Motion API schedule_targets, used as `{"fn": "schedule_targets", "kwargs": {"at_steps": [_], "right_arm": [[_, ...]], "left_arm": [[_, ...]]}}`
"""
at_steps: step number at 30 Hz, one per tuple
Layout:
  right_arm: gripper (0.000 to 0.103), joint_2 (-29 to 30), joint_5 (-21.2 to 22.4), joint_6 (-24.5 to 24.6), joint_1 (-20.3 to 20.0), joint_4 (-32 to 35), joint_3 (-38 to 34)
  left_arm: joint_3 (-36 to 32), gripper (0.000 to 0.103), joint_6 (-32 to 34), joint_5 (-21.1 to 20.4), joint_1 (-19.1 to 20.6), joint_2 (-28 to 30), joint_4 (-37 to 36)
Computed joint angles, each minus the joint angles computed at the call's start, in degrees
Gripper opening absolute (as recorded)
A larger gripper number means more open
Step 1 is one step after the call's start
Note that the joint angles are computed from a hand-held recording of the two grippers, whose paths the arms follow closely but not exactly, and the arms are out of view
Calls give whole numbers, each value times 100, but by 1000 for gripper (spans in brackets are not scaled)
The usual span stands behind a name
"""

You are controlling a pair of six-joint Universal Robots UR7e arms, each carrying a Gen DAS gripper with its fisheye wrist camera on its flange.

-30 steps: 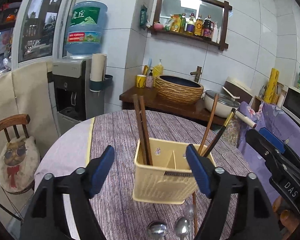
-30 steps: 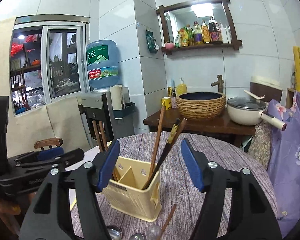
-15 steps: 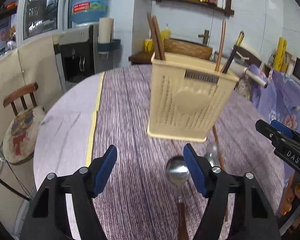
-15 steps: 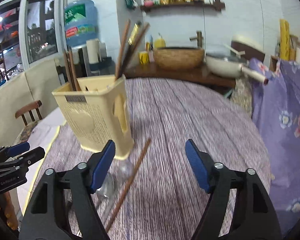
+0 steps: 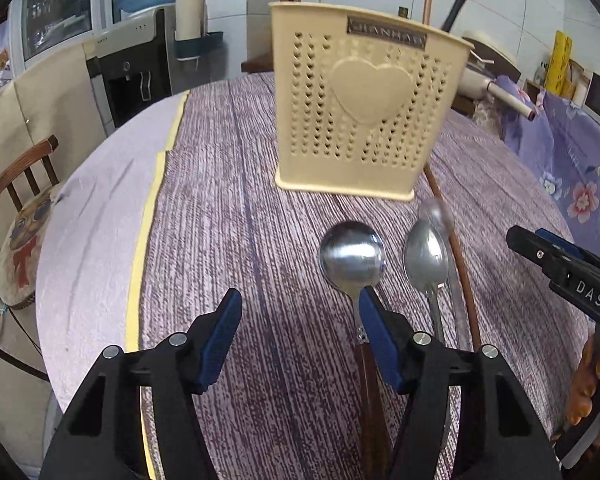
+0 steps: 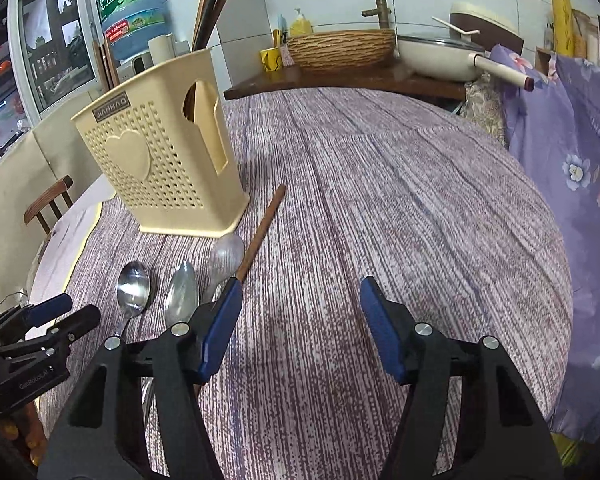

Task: Organize utensils
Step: 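Grasp a silver spoon by its handle with the left tool while the right tool grasps a brown chopstick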

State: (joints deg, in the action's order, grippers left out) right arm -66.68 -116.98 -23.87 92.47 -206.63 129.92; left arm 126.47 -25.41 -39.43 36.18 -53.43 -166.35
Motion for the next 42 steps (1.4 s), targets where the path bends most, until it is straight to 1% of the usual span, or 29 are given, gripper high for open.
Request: {"fn": "schedule_targets", "kwargs": {"at_steps": [11,17,25,27,29,31,33,34,36,38,42], "right_arm": [[62,-65,62,112,-53,43,114],[62,-108,87,152,-72,70,139],[62,-105,42,191,-96,148,108],[62,-82,7,206,-88,197,79],[62,-52,-49,225,-69,320,19],[62,-9,-120,255,-48,447,-71],[58,39,-148,302,-36,619,-194],[54,36,-126,352,-43,744,-246],[48,15,-12,528,-78,1055,-380],[40,52,76,725,-93,1287,-570],[34,177,198,980,-89,1501,-883]], "left_arm": [[-213,61,103,-112,-5,259,293],[-498,61,168,8,43,519,447],[-959,59,-52,-28,192,685,896],[-1024,57,-107,17,206,728,933],[-1082,49,-200,47,218,745,1007],[-1101,47,-277,25,224,734,1061],[-1103,47,-304,9,221,738,1037],[-1087,47,-303,14,218,738,1006],[-1057,47,-295,38,197,745,963],[-1041,47,-267,51,187,747,937],[-998,47,-240,27,195,699,906]]}}
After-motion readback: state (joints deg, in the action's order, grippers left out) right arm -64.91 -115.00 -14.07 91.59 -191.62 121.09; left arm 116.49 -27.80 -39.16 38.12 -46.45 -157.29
